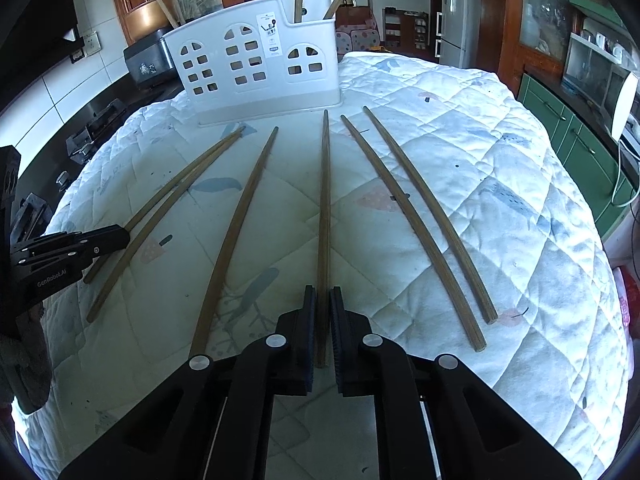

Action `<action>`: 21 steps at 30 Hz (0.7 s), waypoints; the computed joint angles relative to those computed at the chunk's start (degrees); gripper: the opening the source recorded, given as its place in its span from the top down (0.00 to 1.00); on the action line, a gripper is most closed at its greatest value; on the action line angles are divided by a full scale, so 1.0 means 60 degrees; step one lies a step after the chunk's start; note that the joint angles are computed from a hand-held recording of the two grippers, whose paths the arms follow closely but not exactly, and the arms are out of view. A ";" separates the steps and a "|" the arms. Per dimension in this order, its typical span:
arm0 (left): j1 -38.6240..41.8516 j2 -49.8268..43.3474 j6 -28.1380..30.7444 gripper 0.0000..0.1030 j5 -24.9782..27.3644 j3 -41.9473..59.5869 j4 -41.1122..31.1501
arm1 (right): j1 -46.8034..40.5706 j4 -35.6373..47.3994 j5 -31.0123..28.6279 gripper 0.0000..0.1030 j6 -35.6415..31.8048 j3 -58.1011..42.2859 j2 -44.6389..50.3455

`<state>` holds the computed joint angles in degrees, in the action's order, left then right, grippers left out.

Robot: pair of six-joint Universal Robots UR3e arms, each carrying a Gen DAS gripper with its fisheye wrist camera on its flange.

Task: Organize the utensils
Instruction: 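Close the left tool on a chopstick while the right tool closes on another, then lift the left tool's chopstick into the holder while the right tool carries its own there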

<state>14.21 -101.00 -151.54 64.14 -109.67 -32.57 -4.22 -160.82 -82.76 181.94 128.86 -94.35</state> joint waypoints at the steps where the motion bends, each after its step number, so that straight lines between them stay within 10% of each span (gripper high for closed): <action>1: 0.0006 -0.0008 -0.0018 0.92 -0.0008 0.0054 -0.0067 | -0.0034 0.0052 0.0031 0.93 -0.0005 0.0005 -0.0073; 21: 0.0655 0.1405 0.0352 0.95 -0.1310 0.0900 -0.1945 | -0.0407 0.2047 0.0682 0.93 -0.1186 -0.2430 -0.1746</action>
